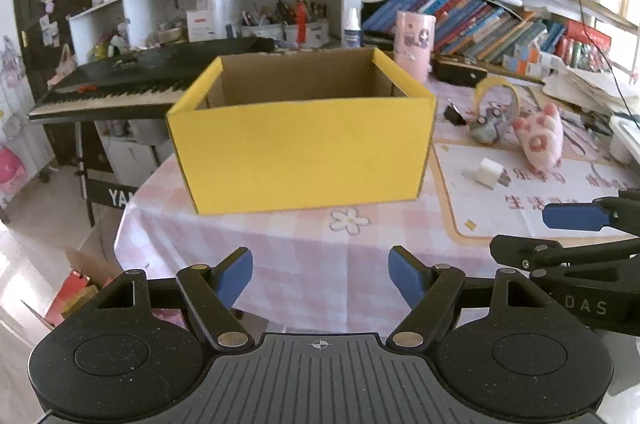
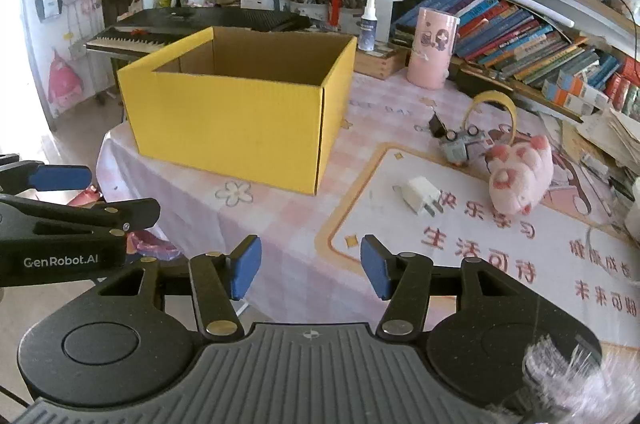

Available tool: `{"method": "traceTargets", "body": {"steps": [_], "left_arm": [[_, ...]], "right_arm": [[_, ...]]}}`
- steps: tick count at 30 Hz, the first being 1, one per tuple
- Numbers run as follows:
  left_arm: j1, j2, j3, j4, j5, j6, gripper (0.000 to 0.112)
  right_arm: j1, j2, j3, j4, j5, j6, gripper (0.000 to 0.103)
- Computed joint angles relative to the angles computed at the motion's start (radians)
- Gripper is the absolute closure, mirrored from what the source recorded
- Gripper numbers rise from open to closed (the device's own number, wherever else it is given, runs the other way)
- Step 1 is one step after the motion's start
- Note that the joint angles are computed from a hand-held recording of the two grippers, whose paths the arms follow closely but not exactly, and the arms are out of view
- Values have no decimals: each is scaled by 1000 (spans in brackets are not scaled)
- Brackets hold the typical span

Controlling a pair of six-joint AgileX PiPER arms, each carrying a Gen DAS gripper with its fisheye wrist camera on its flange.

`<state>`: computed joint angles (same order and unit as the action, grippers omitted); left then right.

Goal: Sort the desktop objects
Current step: 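Lift both open tools out of the box and back toward the table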

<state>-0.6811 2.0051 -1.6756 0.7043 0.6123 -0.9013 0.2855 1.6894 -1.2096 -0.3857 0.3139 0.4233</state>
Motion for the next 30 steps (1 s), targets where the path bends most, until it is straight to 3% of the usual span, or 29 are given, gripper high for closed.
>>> {"method": "traceTargets", "body": {"steps": [17,30], "left_arm": [[-22,2,15,-129,-60,143,35],[-43,91,-125,-280,-67,345,35]], "right_arm": [[22,-112,151,-276,57,366,45],[-30,-153,200,-326,99,456,42]]}}
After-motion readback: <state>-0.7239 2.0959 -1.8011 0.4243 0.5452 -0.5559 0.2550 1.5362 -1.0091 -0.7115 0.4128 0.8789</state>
